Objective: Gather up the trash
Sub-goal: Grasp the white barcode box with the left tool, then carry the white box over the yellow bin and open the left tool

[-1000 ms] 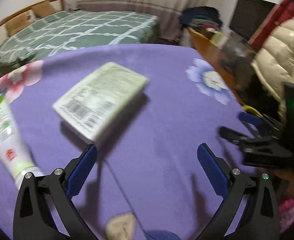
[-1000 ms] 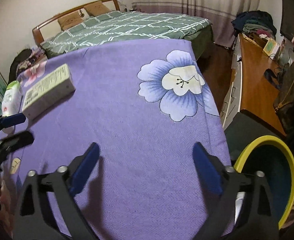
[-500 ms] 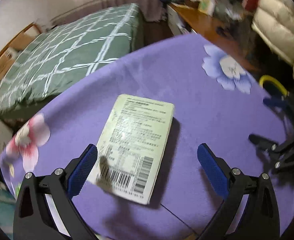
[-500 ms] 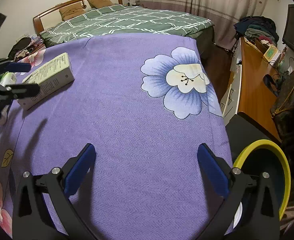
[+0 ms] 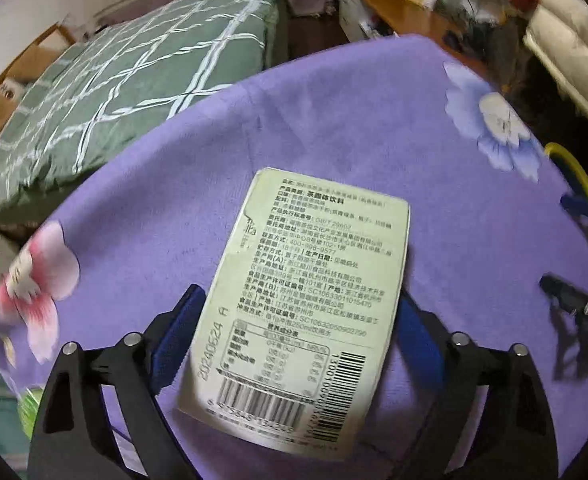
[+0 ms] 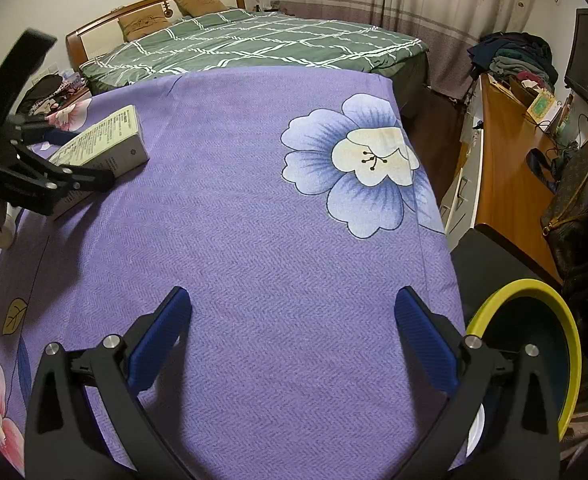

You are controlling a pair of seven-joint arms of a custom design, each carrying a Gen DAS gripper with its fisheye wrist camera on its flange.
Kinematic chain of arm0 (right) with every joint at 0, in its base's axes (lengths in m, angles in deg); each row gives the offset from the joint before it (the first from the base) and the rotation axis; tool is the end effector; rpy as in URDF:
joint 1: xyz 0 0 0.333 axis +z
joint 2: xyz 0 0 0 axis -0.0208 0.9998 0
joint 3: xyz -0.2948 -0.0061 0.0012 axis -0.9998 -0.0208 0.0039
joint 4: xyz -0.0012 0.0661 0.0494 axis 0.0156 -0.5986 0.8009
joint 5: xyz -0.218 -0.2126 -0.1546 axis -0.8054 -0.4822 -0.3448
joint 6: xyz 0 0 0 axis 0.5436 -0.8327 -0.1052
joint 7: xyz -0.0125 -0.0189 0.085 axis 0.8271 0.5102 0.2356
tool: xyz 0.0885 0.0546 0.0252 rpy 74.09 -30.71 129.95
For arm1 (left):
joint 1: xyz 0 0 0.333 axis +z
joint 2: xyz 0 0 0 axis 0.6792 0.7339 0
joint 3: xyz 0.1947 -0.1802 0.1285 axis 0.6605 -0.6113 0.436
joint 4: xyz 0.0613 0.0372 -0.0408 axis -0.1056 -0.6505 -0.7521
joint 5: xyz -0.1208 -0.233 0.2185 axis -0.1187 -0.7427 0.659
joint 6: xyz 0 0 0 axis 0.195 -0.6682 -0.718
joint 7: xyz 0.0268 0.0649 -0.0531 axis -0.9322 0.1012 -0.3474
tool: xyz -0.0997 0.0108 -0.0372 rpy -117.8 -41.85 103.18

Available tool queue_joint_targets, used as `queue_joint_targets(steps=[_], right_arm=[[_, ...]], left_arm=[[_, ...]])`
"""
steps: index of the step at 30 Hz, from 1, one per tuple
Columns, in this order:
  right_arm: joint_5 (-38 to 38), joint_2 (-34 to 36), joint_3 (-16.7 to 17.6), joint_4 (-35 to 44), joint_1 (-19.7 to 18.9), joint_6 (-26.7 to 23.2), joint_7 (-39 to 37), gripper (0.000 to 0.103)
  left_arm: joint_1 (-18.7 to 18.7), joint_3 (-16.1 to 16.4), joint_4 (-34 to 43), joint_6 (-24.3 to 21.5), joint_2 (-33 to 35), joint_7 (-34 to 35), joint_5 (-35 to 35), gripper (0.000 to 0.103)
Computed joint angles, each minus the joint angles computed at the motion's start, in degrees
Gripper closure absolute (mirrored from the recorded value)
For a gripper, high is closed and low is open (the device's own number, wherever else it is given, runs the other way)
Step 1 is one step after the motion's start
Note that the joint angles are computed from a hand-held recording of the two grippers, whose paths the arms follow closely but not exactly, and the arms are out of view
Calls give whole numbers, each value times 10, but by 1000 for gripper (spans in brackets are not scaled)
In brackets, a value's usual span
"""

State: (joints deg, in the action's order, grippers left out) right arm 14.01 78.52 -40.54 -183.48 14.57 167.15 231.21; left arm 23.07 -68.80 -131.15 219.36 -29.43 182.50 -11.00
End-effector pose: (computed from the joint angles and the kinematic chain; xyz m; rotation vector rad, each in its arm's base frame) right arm 0.3536 0.2335 0.3758 -1.8359 1.9215 -0.6046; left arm 0.6031 -0.3359 0.3920 -1.2320 2.6116 -0.5324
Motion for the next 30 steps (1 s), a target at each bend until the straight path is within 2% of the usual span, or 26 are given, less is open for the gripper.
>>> queue_joint_targets(steps=[12, 22, 26, 30], right_arm=[[-1, 1, -1, 0, 0, 1, 0, 5], [-1, 0, -1, 0, 1, 0, 0, 5], [-1, 0, -1, 0, 1, 0, 1, 5], [-1, 1, -1, 0, 1, -1, 1, 5]], left_arm=[[-23, 32, -126, 99, -65, -171, 45, 32], [-41, 60, -258, 200, -148, -344, 132, 32], [-56, 76, -283, 208, -168, -419, 192, 32], [-55, 77, -298, 199, -182, -479, 240, 32]])
